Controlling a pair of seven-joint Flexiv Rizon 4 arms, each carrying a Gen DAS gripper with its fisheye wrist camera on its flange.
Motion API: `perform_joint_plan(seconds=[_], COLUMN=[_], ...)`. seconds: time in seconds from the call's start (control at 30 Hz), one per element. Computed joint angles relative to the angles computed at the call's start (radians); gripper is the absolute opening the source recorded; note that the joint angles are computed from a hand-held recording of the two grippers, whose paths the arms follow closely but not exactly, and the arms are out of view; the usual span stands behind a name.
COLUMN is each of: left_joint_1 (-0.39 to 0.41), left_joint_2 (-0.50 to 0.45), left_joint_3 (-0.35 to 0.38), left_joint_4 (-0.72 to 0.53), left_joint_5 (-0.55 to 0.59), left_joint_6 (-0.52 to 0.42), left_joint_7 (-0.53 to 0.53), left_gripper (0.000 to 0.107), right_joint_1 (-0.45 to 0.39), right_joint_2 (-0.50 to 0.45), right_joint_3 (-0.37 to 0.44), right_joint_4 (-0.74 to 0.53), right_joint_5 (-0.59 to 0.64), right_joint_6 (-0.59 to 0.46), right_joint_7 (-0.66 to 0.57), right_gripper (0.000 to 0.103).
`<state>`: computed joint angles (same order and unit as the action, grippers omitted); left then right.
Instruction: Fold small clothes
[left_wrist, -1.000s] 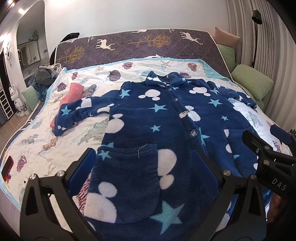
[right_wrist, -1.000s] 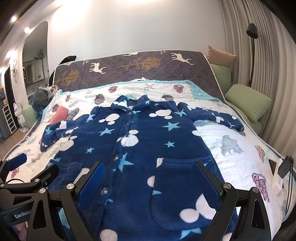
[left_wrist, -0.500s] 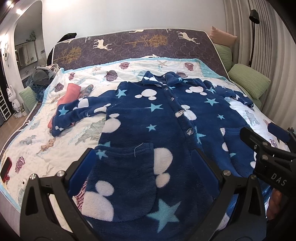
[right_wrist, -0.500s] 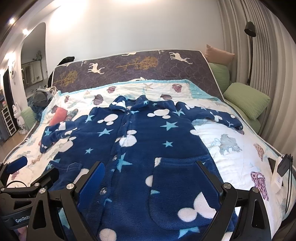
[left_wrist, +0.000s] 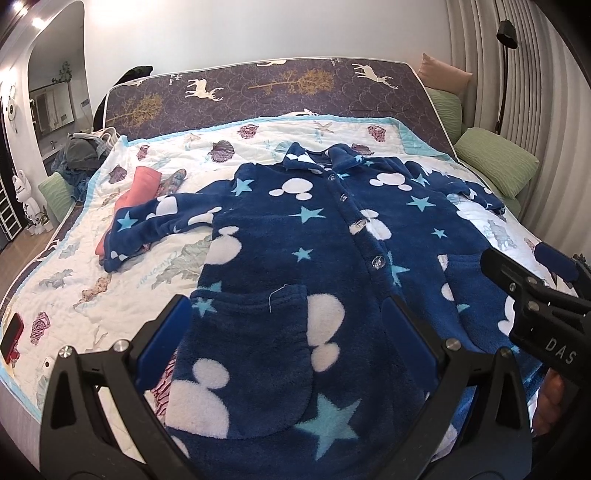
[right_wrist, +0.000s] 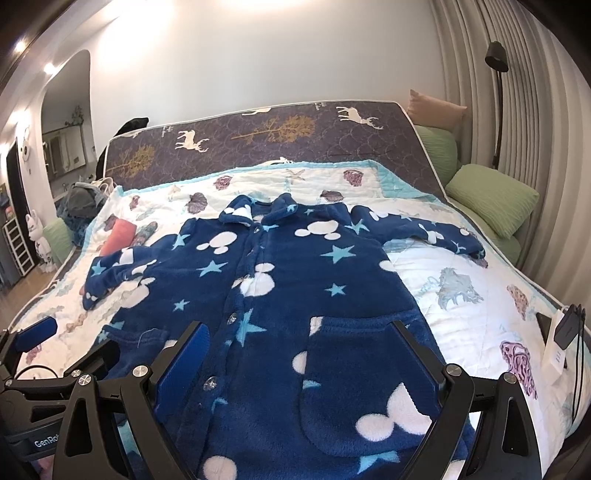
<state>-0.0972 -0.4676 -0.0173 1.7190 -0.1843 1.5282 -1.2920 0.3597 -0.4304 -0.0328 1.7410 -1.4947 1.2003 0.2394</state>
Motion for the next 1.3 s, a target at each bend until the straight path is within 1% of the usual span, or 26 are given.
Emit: perform_joint_plan(seconds=[0.8, 1.0, 1.27, 1.3], left_joint_1=[0.009, 0.024, 0.022, 0.031], left_joint_2=[0.007, 0.014, 0.014, 0.019], left_joint_3=[-0.019, -0.039, -0.037, -0.048], left_joint_4=[0.021, 0.037, 0.038, 0.049], left_joint_5=[-0.012, -0.021, -0.025, -0.029], left_joint_6=[0.013, 0.021, 0.025, 0.033], left_joint_7=[0.007, 0.020, 0.023, 0.029], left_gripper=[0.102, 0.102, 0.102, 0.102], right_joint_1=[0.006, 0.006, 0.007, 0.007], right_joint_2=[0.003, 0.004, 0.004, 0.004], right_joint_3=[0.004, 0.004, 0.006, 0.006], right_joint_4=[0.005, 0.006, 0.006, 0.006], right_joint_5=[0.002, 0.002, 0.005, 0.005], right_joint_6=[-0.006, -0.008, -0.009, -0.009], right_joint_7=[-0.003, -0.004, -0.005, -0.005], right_gripper=[0.097, 0.097, 0.097, 0.097])
